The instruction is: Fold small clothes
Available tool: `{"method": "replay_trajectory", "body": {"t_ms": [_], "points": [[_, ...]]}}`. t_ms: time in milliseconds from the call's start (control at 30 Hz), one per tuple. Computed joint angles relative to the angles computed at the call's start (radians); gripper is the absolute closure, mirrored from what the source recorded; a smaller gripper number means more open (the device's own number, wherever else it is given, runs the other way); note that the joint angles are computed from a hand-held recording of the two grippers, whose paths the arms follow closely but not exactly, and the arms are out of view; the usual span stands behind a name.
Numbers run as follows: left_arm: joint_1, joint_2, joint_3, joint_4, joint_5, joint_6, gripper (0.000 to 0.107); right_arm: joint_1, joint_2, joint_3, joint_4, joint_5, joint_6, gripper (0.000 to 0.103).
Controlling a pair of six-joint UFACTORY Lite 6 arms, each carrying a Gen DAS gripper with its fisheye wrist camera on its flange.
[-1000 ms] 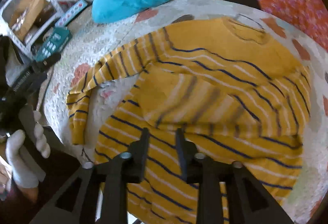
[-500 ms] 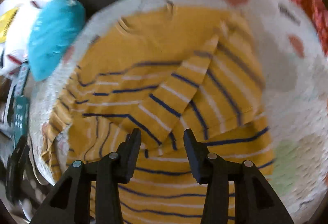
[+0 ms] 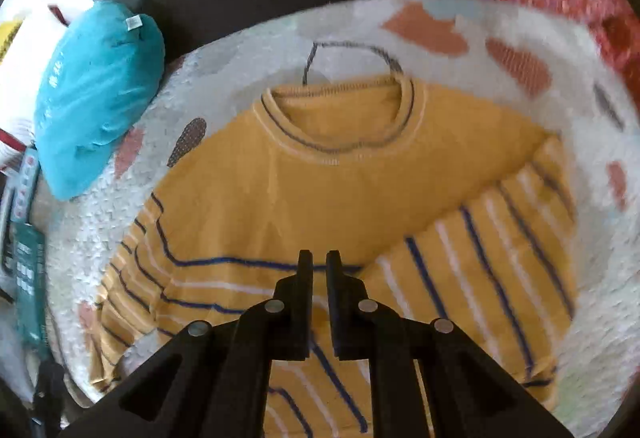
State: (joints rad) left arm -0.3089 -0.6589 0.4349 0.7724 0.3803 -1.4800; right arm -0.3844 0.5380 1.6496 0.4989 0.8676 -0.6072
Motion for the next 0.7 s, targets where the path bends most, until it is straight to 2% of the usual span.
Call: {"method": "replay_trajectory", "body": {"t_ms": [67,133,167,267,367,400,433,467,500,600,700], "points": [[0.019,-0.01,-0.001,0.0,0.021,0.012,0.005,0.035,-0.098,-0.099,0.012,0.008,-0.08,0.091],[0.043,-0.017,-0.002,-0.033,0.021,0.051,0.005,0.094,-0.16,-0.183,0.007,0.044,-0.152,0.069],[0.054,-0.023,-0.005,-0.055,0.018,0.074,0.005,0.124,-0.184,-0.229,0.004,0.052,-0.173,0.052],[0.064,-0.044,-0.012,-0.071,0.026,0.093,0.005,0.234,-0.246,-0.4,-0.018,-0.022,-0.157,0.05],[0.073,-0.064,-0.019,-0.083,0.032,0.109,0.005,0.343,-0.247,-0.51,-0.097,-0.204,-0.033,0.05],[0.082,-0.071,-0.022,-0.097,0.032,0.126,0.005,0.358,-0.229,-0.516,-0.111,-0.234,-0.003,0.053],[0.092,-0.077,-0.027,-0.108,0.032,0.14,0.005,0.372,-0.208,-0.512,-0.133,-0.257,0.039,0.063],[0.1,-0.082,-0.031,-0.115,0.033,0.151,0.005,0.377,-0.203,-0.502,-0.15,-0.259,0.076,0.084],[0.112,-0.089,-0.036,-0.127,0.033,0.168,0.005,0.369,-0.204,-0.491,-0.138,-0.236,0.089,0.091],[0.164,-0.101,-0.051,-0.185,0.023,0.244,0.005,0.366,-0.259,-0.486,-0.066,-0.215,0.067,0.096],[0.185,-0.107,-0.06,-0.22,0.027,0.281,0.005,0.41,-0.183,-0.383,0.074,-0.16,0.048,0.101]]}}
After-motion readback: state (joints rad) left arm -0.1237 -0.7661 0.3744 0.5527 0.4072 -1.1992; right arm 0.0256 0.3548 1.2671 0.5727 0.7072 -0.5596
